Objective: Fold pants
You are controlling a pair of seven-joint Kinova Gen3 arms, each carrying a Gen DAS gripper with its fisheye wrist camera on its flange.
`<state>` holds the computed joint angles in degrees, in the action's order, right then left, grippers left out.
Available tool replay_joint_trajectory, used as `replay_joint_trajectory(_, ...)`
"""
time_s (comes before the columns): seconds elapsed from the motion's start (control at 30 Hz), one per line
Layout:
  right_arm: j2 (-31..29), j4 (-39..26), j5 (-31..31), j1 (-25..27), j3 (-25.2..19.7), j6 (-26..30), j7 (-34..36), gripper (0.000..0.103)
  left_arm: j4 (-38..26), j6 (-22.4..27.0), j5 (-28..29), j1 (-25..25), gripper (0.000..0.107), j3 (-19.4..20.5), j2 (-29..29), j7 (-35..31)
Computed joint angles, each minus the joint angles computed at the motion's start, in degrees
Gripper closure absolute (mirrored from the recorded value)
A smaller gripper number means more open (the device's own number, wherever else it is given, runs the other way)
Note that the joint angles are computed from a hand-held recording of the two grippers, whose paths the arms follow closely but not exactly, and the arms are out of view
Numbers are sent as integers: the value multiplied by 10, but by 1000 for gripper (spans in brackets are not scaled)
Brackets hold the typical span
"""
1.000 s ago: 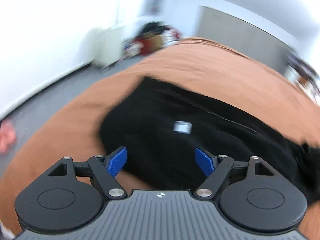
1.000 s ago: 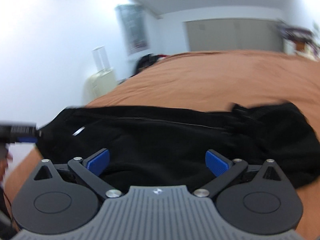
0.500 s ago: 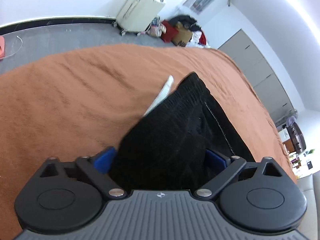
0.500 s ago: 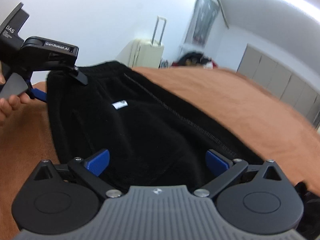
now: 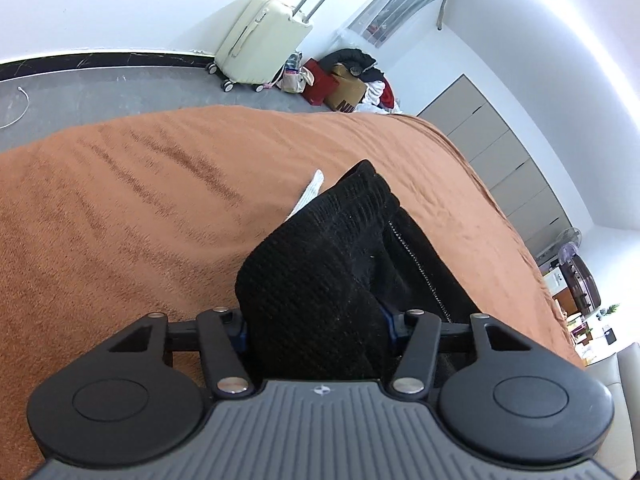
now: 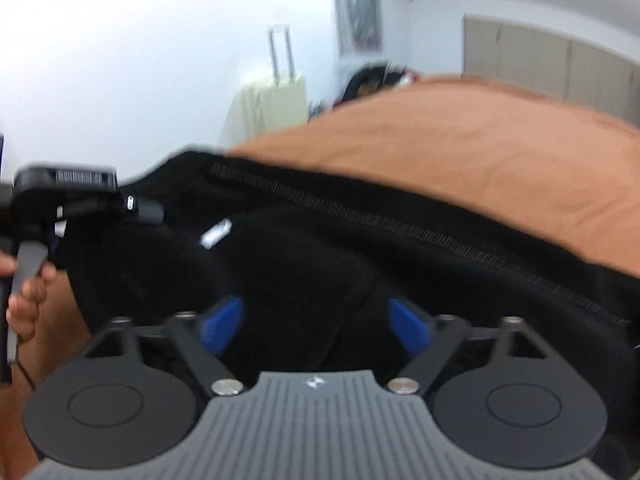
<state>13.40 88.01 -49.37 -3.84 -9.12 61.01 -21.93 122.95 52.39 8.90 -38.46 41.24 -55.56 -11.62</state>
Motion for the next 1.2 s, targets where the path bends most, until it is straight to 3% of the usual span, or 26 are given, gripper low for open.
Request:
replay_joint_trajectory(0.07, 3, 2, 10, -23, 13, -4, -8, 34, 0, -3, -2, -2, 46, 3, 0, -3)
replay_joint_trajectory(0.2, 3, 19, 14, -15, -5, -20, -7, 34, -9, -8, -11, -6, 53, 11, 1, -18)
replay_joint_trajectory(0.53, 3, 55, -19, 2, -2, -29, 5, 27, -63, -70, -22, -23, 78, 14, 8, -66)
replay_joint_trajectory(0.67, 2, 60, -39, 19, 3, -17, 14, 26, -96, -109, -19, -45, 78, 50, 44, -100)
replay_joint_trajectory(0.77, -7, 74, -71, 37, 10, -16, 33, 16, -119, -125, -13, -69, 78, 85, 67, -116)
replay_joint_trajectory(1.0, -5, 71, -133, 72, 28, -1, 74, 15, -132, -195, 30, -86, 79, 130, 102, -134)
replay_joint_trajectory(1.2, -9, 80, -163, 107, 52, 0, 93, 14, -147, -305, 55, -119, 81, 237, 178, -190)
